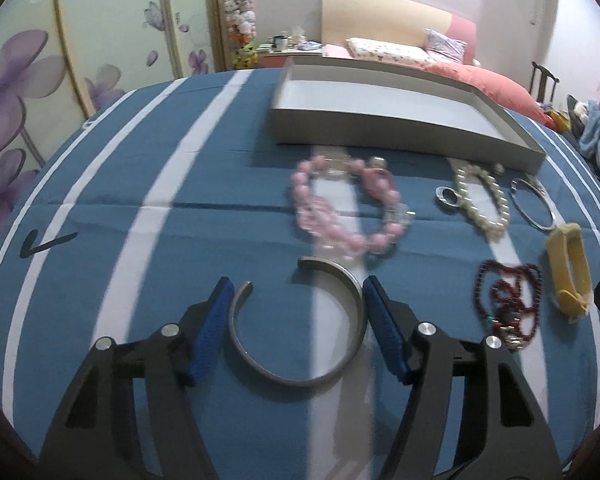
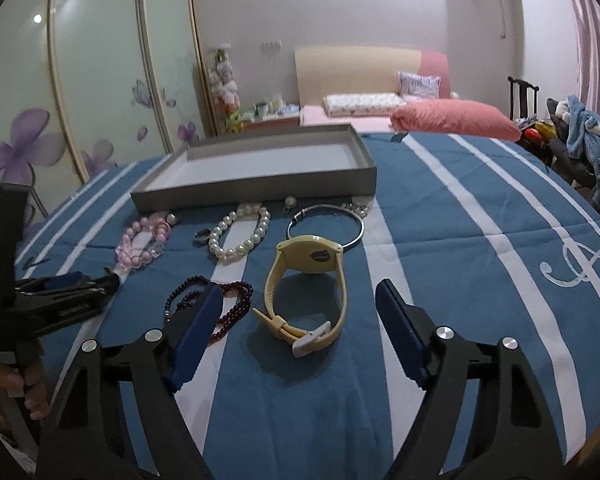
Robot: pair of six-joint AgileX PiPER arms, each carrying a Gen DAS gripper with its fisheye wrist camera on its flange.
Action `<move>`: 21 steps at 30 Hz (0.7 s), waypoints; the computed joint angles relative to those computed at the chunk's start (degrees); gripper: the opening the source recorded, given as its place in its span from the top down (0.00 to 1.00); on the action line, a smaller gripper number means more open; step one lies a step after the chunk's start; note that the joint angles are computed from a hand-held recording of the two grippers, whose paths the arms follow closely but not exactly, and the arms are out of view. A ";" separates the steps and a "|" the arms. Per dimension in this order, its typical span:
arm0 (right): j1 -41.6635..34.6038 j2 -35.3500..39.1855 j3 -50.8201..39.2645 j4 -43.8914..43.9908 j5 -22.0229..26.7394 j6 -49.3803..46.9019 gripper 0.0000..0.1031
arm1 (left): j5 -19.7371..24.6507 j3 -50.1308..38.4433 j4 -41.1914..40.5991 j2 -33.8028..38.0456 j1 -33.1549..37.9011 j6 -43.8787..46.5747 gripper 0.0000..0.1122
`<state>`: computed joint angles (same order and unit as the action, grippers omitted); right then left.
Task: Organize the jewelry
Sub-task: 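Grasp the silver cuff bangle with the left tool while the right tool grasps the yellow watch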
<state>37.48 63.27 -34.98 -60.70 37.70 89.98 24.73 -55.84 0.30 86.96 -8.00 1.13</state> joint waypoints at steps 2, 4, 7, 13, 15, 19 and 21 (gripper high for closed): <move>-1.47 1.65 -1.50 2.65 -0.33 -2.80 0.24 | 0.49 -0.69 -1.61 0.37 1.77 1.88 0.43; -3.48 3.42 -3.14 6.26 -1.06 -6.57 0.24 | 0.92 -1.21 -2.92 0.64 3.21 3.56 0.43; -5.45 5.71 -4.94 10.52 -1.68 -10.76 0.27 | 1.19 -1.45 -4.14 0.74 4.43 5.29 0.42; -8.22 8.77 -7.31 15.73 -2.27 -16.04 0.36 | 1.49 -1.40 -5.16 0.39 4.72 6.36 0.42; -8.67 8.95 -7.60 16.42 -2.21 -16.69 0.37 | 1.45 -1.44 -4.39 0.45 4.34 5.41 0.42; -9.18 9.42 -7.98 17.40 -2.13 -17.85 0.41 | 1.38 -1.38 -4.53 0.45 4.40 5.57 0.42; -9.74 9.70 -8.23 18.84 -2.43 -19.37 0.44 | 1.44 -1.38 -4.52 0.39 4.38 5.53 0.42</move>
<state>27.74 72.97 -43.21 -41.86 35.27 70.61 26.17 -57.22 -4.23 87.35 -3.62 6.66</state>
